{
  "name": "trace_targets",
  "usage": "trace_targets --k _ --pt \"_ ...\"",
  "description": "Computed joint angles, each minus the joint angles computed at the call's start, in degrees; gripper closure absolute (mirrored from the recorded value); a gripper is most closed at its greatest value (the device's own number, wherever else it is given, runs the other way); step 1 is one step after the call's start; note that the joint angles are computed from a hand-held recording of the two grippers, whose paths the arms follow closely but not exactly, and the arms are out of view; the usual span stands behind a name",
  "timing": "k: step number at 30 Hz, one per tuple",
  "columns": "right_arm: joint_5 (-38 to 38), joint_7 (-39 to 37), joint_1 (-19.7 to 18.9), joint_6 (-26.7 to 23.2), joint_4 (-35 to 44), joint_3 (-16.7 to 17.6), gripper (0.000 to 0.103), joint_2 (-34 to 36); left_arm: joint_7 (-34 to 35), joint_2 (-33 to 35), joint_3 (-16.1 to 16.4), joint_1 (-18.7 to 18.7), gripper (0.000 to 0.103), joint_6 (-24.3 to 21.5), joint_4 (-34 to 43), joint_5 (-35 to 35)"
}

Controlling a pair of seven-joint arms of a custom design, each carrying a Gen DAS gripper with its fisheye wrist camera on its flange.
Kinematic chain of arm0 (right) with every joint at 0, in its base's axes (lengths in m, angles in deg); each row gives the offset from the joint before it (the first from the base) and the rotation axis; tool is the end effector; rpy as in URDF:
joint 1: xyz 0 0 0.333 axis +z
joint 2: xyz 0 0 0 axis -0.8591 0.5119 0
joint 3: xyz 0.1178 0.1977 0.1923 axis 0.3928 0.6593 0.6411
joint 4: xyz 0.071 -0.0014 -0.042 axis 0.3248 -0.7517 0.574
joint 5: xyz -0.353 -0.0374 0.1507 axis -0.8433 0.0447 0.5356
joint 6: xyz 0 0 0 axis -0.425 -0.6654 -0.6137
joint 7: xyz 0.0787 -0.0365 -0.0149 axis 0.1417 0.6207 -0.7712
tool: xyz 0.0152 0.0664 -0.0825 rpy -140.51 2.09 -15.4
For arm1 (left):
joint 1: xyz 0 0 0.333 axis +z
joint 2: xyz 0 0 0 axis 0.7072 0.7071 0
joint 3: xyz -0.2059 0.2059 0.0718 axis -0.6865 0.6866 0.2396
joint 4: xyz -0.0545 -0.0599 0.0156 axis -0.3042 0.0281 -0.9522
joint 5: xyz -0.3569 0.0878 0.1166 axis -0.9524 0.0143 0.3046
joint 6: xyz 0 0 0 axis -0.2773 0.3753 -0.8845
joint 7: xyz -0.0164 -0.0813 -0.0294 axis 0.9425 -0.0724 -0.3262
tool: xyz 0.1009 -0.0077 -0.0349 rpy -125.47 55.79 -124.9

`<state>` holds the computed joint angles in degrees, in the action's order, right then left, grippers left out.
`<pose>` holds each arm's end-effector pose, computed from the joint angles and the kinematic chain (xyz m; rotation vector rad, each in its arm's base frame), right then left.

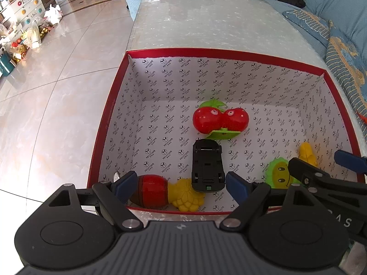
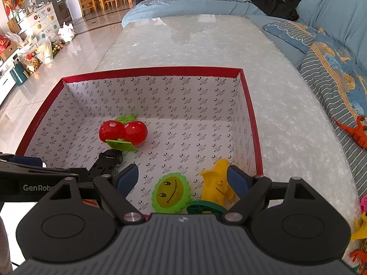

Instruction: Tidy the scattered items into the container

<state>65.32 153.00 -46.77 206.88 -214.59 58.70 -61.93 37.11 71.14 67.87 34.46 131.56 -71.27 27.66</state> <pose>0.4815 0.2138 0.5105 -1.6523 2.0052 -0.5775 0.5262 -0.2079 0.5377 -1.7283 2.1731 -0.4878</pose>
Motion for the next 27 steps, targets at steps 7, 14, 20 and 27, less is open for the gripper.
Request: trace_targets --k 7,14,20,27 --pt "0.48 0.34 -0.01 0.38 0.00 -0.07 0.021 0.05 0.36 0.00 0.07 0.04 0.016 0.07 -0.01 -0.50" --pt "0.14 0.94 -0.14 0.73 -0.07 -0.01 0.021 0.08 0.77 0.01 0.11 0.09 0.016 0.21 -0.03 -0.89" --pt "-0.15 1.20 -0.10 0.62 0.13 0.04 0.021 0.29 0.70 -0.16 0.09 0.07 0.016 0.12 -0.14 -0.93" --pt "-0.39 1.41 0.09 0.52 0.32 -0.04 0.021 0.50 0.93 -0.17 0.15 0.09 0.016 -0.18 0.02 -1.12"
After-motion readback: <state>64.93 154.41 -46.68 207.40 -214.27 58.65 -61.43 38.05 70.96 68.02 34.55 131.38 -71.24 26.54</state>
